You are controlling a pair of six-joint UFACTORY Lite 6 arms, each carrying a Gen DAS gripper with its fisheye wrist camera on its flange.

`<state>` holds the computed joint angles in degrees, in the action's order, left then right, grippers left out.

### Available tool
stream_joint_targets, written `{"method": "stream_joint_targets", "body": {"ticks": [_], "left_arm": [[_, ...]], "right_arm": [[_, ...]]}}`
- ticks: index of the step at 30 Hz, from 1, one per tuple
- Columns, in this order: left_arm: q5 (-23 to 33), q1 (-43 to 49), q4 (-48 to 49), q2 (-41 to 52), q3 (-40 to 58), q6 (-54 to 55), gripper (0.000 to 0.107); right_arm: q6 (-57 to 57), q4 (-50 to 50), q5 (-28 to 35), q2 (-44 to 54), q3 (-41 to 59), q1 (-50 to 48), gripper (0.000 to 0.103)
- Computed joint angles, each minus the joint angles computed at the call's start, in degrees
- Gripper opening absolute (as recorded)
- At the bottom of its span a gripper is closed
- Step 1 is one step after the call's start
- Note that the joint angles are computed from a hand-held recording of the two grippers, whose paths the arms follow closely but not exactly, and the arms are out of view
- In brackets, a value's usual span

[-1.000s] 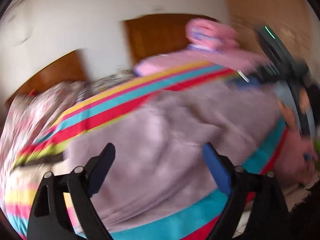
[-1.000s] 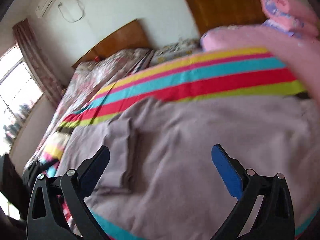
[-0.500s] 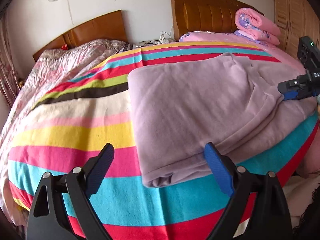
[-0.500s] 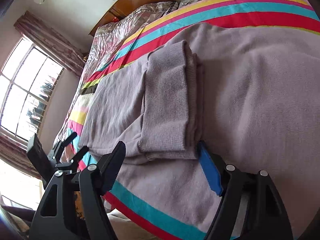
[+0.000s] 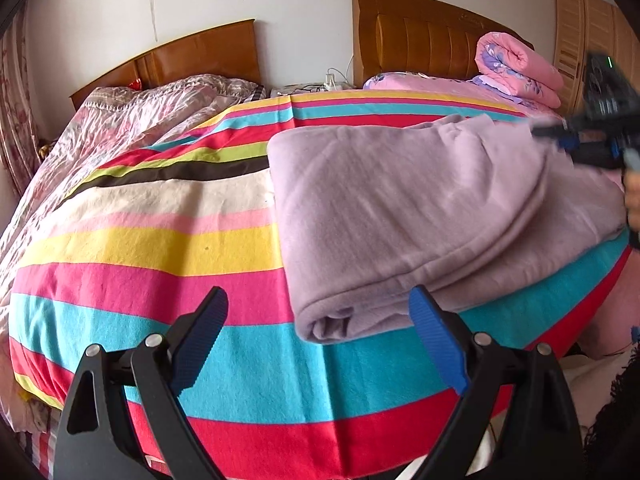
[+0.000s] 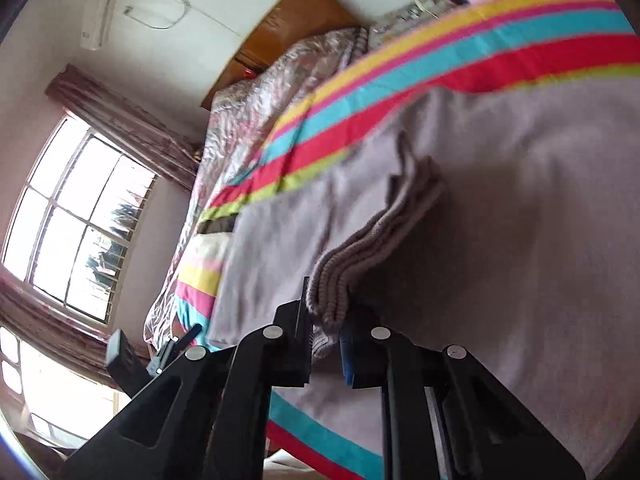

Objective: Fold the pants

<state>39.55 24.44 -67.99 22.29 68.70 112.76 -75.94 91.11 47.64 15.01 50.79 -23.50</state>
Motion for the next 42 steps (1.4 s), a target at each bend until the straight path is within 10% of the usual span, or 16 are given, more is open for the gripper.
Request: {"method": "stream_joint_targets", "body": {"ticks": [11, 24, 35, 40, 42], "left_arm": [[-8.43, -3.08, -4.53, 3.31, 4.14, -4.32, 0.093], [-12.90, -0.18, -5.76, 6.49, 5.54, 4.34, 0.098], [-12.32, 0.93, 6.38, 4.33, 5.93, -2.23, 0.099], [2.58, 6.61, 14.24, 3.54, 18.35, -16.06, 0.099], [7.87, 5.26, 12.93, 4.57, 25.49, -23.33, 0.102]], "right_arm": [[7.78, -3.53, -0.08, -4.81, 15.40, 7.35, 0.015], [-10.16, 3.62, -6.39, -0.94, -12.90, 1.82, 0.015], [-14.86, 5.11, -5.76, 3.35, -10.52, 0.60, 0.014], [-16.22, 3.12, -17.57, -8.65, -14.57, 2.91, 0.068], [-20.77, 6.05, -20.28, -11.29, -13.97, 4.41, 0.068]]}}
